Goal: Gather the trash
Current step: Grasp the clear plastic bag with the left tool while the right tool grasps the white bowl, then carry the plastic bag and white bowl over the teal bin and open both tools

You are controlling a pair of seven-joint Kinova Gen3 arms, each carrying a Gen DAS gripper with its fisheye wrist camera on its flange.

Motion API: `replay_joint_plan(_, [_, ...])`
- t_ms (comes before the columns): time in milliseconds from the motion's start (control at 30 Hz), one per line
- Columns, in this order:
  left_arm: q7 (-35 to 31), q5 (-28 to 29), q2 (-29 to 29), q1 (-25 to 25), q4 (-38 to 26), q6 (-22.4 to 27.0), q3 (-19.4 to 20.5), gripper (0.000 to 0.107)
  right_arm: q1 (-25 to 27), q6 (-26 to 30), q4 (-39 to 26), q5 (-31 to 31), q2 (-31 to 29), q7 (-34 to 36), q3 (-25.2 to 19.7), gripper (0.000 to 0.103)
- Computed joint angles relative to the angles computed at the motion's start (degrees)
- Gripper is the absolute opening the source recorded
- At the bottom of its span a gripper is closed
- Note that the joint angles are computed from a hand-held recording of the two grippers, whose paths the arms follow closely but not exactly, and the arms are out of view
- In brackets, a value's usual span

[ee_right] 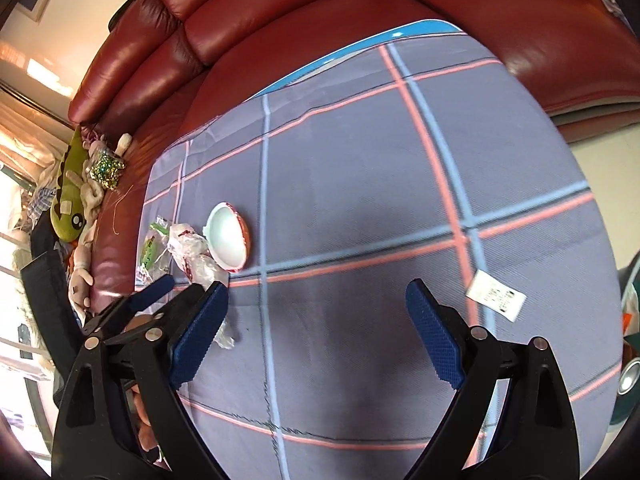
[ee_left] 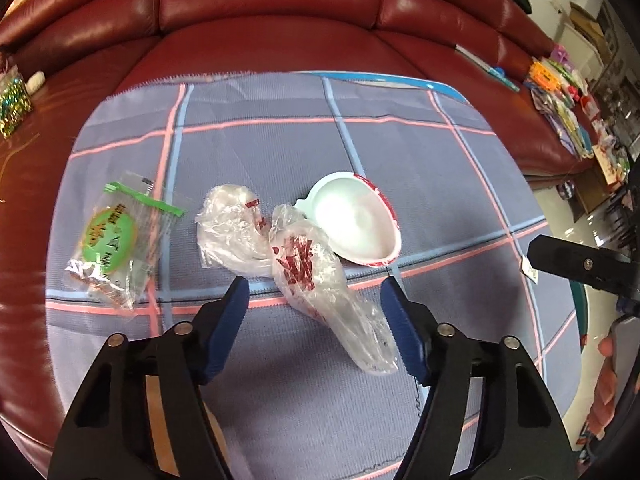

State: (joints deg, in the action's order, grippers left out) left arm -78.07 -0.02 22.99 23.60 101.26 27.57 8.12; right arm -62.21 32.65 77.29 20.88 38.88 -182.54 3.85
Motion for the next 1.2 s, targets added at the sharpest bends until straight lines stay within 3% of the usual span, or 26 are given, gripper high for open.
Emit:
replay_joint_plan(100, [-1.3, 1.5, 1.4, -1.4, -0.9, 0.7, 1.1, 0.05, 0.8, 0.5, -1.6, -0.4, 0.8, 1.3, -0.8, 0.086])
replay_joint_plan(167, [-2.4, 2.5, 1.8, -2.1, -0.7, 0.3, 1.6, 0.034, 1.4, 1.4, -3.3, -0.8, 1.6, 2.8, -1.4, 0.085])
replay_joint_plan(267, [-2.7, 2.8, 1.1, -2.0, 0.3, -1.2, 1.2, 0.023, 2.4, 2.5, -6.2, -1.8, 3.0, 5.4, -2.4, 0.08])
replay_joint_plan(333, [-3.0, 2.6, -0.3, -1.9, 1.6, -2.5, 1.0, 0.022, 2.7, 3.5, -8.3, -2.3, 4.1, 7.1, -2.6, 0.076])
replay_joint_plan(400, [-3.9, 2.8, -0.9, -2.3, 2.1, -2.8, 1.4, 0.022, 4.2, 3.2, -10.5, -3.6, 5.5, 9.9, -3.9, 0.06])
replay_joint_plan(733, [-9.6, 7.4, -1.7, -6.2, 2.8, -1.8, 3.5, 0.022, 8.3, 8.8, -25.5, -11.4, 14.3, 24.3, -6.7, 0.037])
replay_joint_plan(833, [-10.1, 7.8, -1.8, -6.3, 2.9, -1.6, 3.2, 0.022, 8.8, 8.5, -27.0, -13.3, 15.6, 26.0, -6.6, 0.022])
replay_joint_plan(900, [-10.2, 8.0, -1.8, -6.2, 2.9, -1.5, 3.0, 0.022, 8.4, 9.2, -28.1, -13.6, 16.3, 27.0, -6.1, 0.007])
replay_joint_plan(1000, [-9.0, 6.9, -1.6, -4.6, 2.5, -1.2, 1.8, 0.022, 7.2, 10.0, -27.7, -13.5, 15.9, 26.0, -4.4, 0.004])
replay_joint_plan(1200, [-7.3, 5.3, -2.0, -2.7, 2.3, -1.2, 1.4, 0.022, 4.5, 4.8, -17.1, -10.7, 10.2, 19.4, -1.1, 0.004])
